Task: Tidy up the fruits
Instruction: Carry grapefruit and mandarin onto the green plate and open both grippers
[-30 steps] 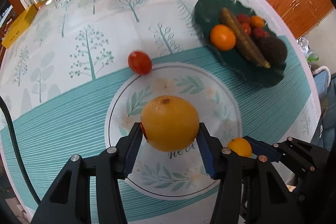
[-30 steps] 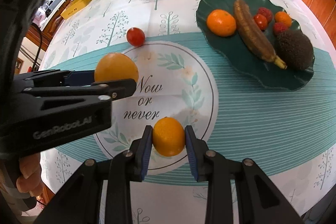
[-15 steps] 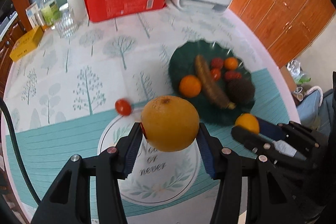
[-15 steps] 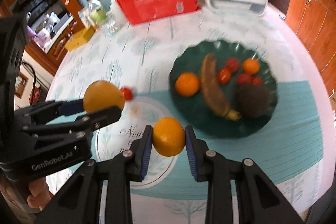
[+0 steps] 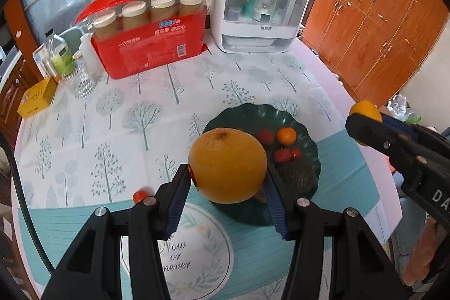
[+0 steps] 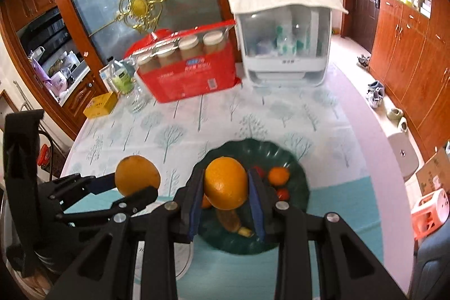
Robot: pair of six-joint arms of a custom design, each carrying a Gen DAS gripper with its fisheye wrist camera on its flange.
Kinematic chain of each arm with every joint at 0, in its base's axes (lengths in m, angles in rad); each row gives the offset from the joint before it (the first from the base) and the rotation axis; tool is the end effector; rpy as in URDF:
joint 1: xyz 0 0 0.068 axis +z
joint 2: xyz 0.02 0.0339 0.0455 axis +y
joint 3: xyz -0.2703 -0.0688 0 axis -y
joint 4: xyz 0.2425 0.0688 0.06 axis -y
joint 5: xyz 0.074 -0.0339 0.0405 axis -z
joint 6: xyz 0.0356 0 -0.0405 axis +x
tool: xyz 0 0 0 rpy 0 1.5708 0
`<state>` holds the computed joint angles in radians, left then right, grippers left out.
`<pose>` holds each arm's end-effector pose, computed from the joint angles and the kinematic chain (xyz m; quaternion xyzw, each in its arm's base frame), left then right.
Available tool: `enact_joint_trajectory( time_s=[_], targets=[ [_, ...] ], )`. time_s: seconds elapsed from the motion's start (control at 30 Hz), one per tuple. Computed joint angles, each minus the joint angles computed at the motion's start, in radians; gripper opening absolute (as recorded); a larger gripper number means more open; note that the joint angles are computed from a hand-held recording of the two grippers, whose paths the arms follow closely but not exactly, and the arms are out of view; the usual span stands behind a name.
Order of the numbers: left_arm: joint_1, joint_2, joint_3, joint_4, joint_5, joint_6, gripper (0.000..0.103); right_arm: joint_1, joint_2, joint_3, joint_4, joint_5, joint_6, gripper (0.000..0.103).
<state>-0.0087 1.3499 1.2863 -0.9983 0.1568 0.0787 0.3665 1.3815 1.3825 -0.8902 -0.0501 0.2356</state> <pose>0.2597 -0.0078 0.3264 0.0618 0.9630 -0.0670 0.2534 0.2613 0.1022 0.3541 -0.0700 0.9396 0.1216 0.3121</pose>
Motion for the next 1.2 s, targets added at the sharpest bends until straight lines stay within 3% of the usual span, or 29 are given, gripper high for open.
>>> enact_joint_trajectory(
  time_s=[0.23, 0.5, 1.2],
  targets=[
    [-0.142, 0.115, 0.050, 0.033, -0.122, -0.109, 0.051, -0.087, 0.070, -0.030, 0.034, -0.075, -0.081, 0.031],
    [-0.167, 0.240, 0.050, 0.083, -0.170, -0.163, 0.051, -0.121, 0.152, -0.105, 0.077, -0.120, -0.142, 0.031],
    [-0.082, 0.527, 0.102, 0.161, -0.095, -0.131, 0.052, -0.097, 0.358, -0.104, 0.137, -0.131, -0.180, 0.032]
  ],
)
